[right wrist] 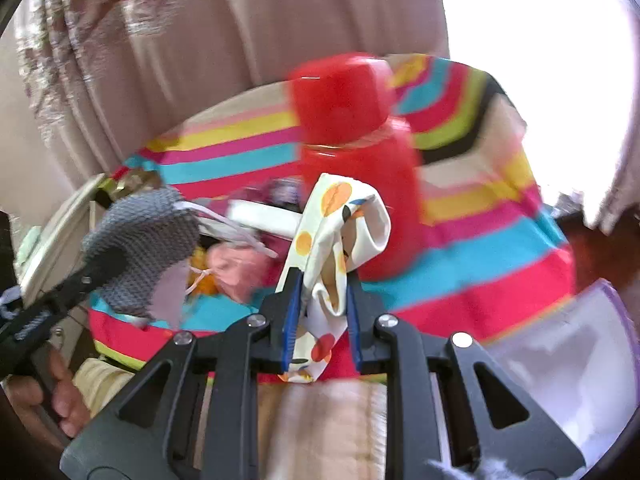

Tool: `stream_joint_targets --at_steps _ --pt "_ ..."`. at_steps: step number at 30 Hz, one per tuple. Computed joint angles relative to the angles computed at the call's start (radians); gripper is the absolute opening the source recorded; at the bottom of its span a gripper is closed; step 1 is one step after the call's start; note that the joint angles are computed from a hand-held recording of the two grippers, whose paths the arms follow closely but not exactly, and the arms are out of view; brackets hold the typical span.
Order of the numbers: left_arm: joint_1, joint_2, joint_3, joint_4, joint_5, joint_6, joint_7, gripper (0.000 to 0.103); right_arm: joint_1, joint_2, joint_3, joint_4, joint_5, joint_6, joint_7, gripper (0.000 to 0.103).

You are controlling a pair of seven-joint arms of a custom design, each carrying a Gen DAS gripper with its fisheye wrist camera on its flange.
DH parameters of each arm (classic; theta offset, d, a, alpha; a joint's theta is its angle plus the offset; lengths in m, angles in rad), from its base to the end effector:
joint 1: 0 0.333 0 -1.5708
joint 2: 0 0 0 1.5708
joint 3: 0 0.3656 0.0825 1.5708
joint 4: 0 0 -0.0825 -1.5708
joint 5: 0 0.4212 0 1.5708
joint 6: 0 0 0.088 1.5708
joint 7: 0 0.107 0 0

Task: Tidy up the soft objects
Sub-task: 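Carry both cloths to the white box and open both tools inside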

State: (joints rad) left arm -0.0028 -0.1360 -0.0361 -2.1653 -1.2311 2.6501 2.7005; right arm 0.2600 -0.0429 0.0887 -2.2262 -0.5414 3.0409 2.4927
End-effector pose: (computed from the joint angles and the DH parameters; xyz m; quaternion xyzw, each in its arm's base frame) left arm 0.5727 0.0024 0.5420 -0.5484 0.6826 -0.4607 0.1450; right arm 0.5417 0.2397 0.5145 -0.6224 0.6586 -0.1950 0.3752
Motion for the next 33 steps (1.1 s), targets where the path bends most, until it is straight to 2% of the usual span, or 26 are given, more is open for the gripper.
stream_joint_targets --at_steps 7,18,20,21,22,24,25,27,33 --pt "-0.062 -0.043 -0.035 -0.038 0.041 -0.073 -0.011 0.015 -0.076 -0.153 -0.013 -0.167 0.012 -0.077 0.015 0.025" --pt "-0.151 -0.031 -0.079 -0.041 0.137 -0.166 -0.055 0.016 -0.156 -0.28 -0.039 -0.309 0.116 -0.136 -0.014 0.028" --pt "-0.157 -0.021 -0.083 -0.034 0.156 -0.186 -0.068 0.021 -0.167 -0.286 -0.033 -0.315 0.125 -0.143 -0.012 0.028" --pt "-0.16 -0.012 -0.09 -0.029 0.179 -0.192 -0.083 0.032 -0.167 -0.286 -0.036 -0.317 0.132 -0.147 -0.018 0.03" --pt "-0.162 -0.001 -0.094 -0.026 0.19 -0.183 -0.089 0.047 -0.161 -0.289 -0.045 -0.323 0.148 -0.149 -0.03 0.032" --pt "-0.165 0.003 -0.1 -0.033 0.195 -0.157 -0.099 0.064 -0.166 -0.291 -0.044 -0.328 0.158 -0.151 -0.035 0.036" --pt "-0.166 0.006 -0.1 -0.032 0.193 -0.151 -0.103 0.067 -0.171 -0.291 -0.042 -0.329 0.158 -0.15 -0.035 0.038" --pt "-0.161 0.006 -0.097 -0.033 0.2 -0.144 -0.12 0.067 -0.179 -0.292 -0.037 -0.332 0.156 -0.153 -0.034 0.045" --pt "-0.158 0.011 -0.096 -0.034 0.212 -0.116 -0.146 0.067 -0.181 -0.281 -0.024 -0.322 0.148 -0.164 -0.038 0.048"
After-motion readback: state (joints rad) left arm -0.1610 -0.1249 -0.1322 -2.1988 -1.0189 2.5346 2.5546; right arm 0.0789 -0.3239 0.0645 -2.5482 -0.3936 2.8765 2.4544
